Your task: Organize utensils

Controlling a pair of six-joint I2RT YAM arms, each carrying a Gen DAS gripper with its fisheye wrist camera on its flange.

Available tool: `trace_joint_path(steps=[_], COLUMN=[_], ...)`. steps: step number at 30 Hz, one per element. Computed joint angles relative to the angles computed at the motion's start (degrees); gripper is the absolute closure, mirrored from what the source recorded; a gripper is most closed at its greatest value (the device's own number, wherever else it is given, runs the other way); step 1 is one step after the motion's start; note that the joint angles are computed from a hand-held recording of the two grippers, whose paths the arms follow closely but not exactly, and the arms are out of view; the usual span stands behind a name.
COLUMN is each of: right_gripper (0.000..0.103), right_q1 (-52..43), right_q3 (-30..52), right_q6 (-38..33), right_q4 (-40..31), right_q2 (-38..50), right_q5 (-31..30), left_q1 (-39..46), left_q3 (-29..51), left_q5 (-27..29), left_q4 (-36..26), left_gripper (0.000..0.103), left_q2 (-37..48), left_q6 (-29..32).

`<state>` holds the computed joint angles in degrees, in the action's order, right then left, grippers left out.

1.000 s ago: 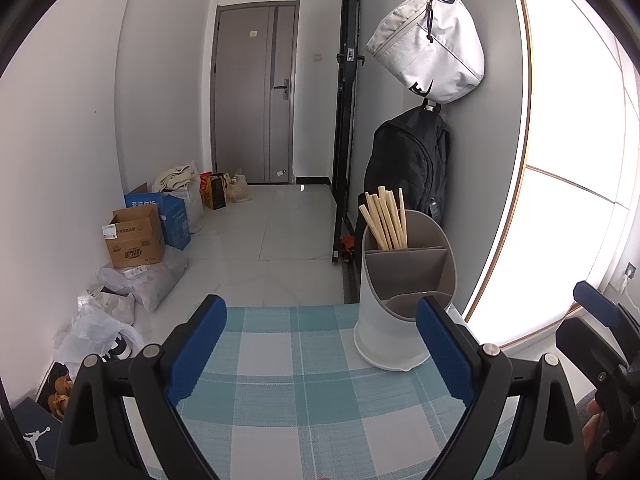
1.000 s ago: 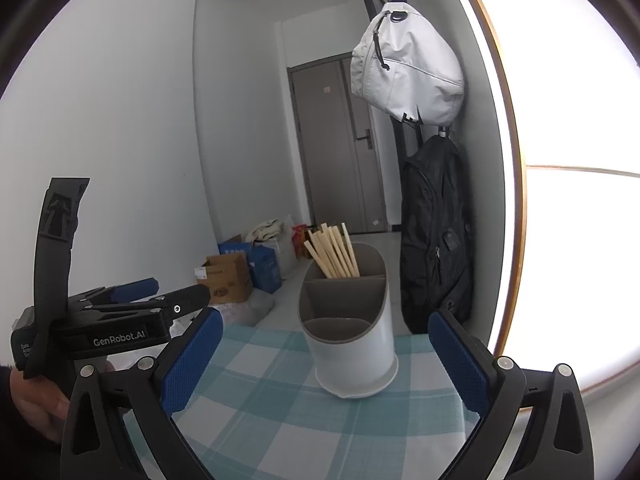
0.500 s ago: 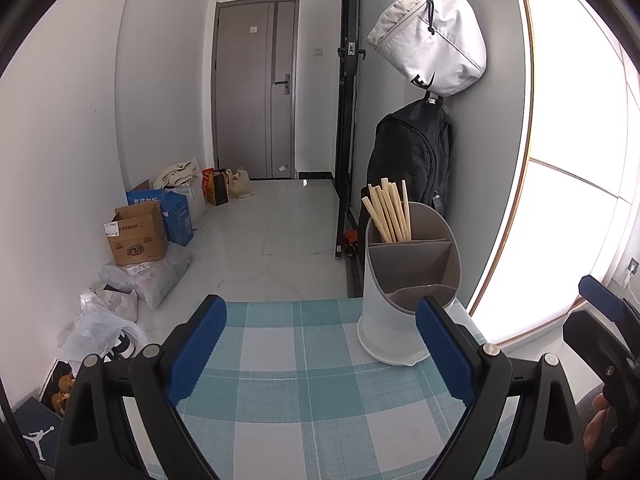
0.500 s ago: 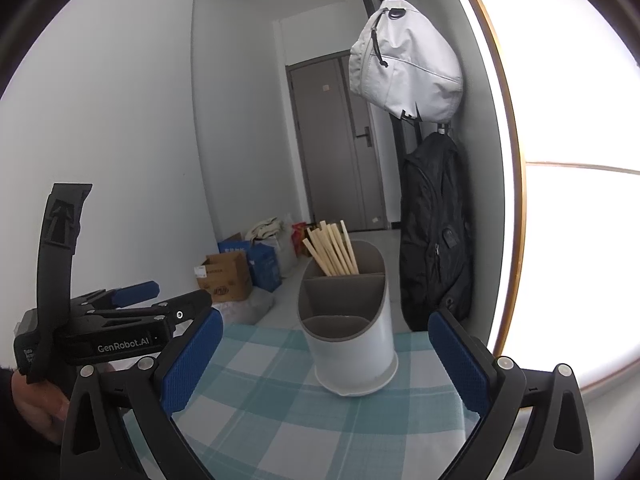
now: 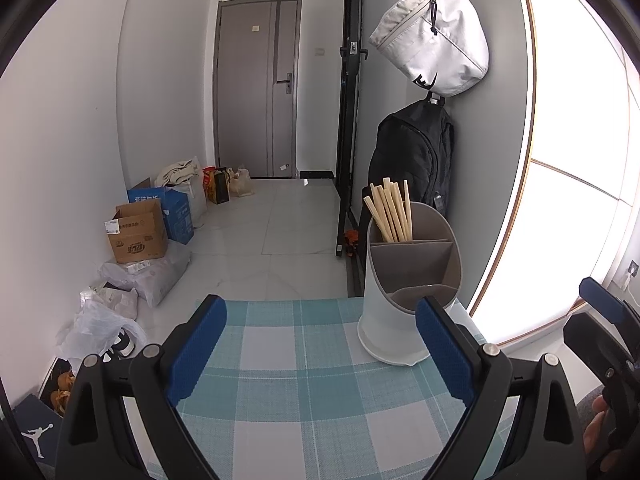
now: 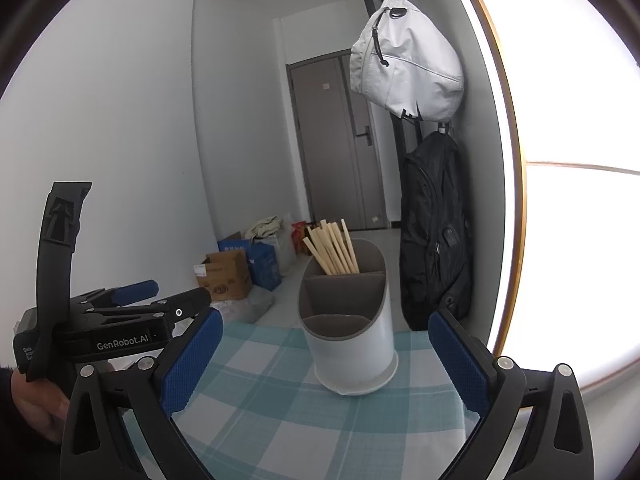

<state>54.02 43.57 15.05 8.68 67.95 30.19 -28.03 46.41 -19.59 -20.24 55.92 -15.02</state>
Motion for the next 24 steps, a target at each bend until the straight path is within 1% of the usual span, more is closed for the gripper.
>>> trace_joint_path(steps=[5,16,20,24], right_gripper=[0.000,0.000,0.000,0.000], right_q1=[0.19,0.12,-0.06,-0.29], right_q3=[0.22,0.33,0.42,0.76], right_q6=[0.09,0.03,0.13,0.12], right_q4=[-0.41,-0.39,-0.56,-0.50], right_q2=[0.02,0.44,0.61,1.30], right_q5=[0.24,-0.13,-0.54,-1.10], left_q1=[-0.40,-0.21,0.02,1.08], left_q3=[-0.33,-0.34,-0.82,-0.94], left_q5=[-0.92,-0.42,0.32,2.94], left_q4=[0.34,0.30,0.88,1.16], left_gripper=[0.010,0.010,0.010,0.010], left_q2=[-0.24,-0.22,-0.84,-1.20], left_q6=[-0.01,-0.13,-0.07,-0.68])
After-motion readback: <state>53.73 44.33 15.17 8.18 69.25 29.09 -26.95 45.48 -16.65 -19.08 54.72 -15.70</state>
